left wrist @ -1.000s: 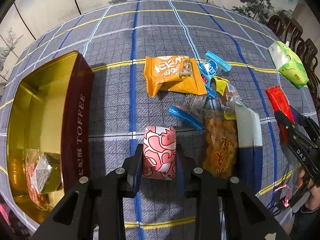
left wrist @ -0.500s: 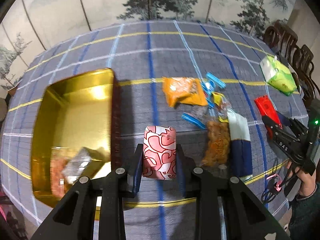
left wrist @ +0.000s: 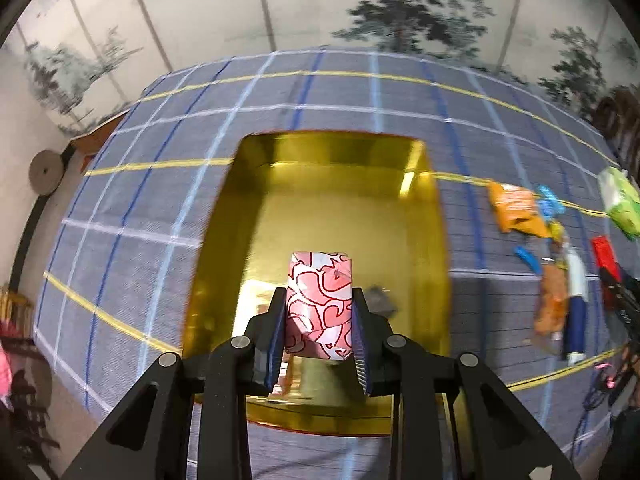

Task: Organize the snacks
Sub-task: 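Carry the pink cake into the tin and open the left tool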

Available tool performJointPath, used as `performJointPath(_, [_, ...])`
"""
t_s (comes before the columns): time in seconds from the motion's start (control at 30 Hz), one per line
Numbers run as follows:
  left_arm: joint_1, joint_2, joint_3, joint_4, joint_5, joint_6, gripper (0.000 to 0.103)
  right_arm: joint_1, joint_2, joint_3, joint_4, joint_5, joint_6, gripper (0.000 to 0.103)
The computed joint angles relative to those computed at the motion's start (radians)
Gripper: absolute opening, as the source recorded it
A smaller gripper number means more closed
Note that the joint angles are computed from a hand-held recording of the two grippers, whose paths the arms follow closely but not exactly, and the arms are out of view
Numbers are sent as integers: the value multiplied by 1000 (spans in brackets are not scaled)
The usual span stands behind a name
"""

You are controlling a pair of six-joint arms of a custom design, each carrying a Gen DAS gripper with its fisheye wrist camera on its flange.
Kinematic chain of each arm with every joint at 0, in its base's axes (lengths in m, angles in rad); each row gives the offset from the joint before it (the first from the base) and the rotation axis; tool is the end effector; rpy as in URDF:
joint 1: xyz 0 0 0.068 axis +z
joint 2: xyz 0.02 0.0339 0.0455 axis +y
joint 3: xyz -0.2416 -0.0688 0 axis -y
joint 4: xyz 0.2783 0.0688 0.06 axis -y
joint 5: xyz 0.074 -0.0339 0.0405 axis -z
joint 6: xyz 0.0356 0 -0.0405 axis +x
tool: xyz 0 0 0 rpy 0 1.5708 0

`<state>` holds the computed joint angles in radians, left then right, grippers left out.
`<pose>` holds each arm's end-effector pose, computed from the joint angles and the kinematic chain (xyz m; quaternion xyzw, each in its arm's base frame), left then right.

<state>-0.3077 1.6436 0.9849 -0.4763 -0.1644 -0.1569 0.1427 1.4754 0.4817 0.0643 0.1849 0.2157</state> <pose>0.3262 -0.0976 0.1326 0.0556 0.9716 0.0284 0.2281 0.2626 0.0311 0.0662 0.0636 0.9433 -0.0303 0.3245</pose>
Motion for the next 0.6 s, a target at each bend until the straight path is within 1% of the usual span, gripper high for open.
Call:
performJointPath(0.27, [87,34,-32,27,31,43,26,-4,-1,0,-1,3,-2,51])
performJointPath(0.6, [113,57,-55,49,49,73,27,3,6,7,-4,13,6,51])
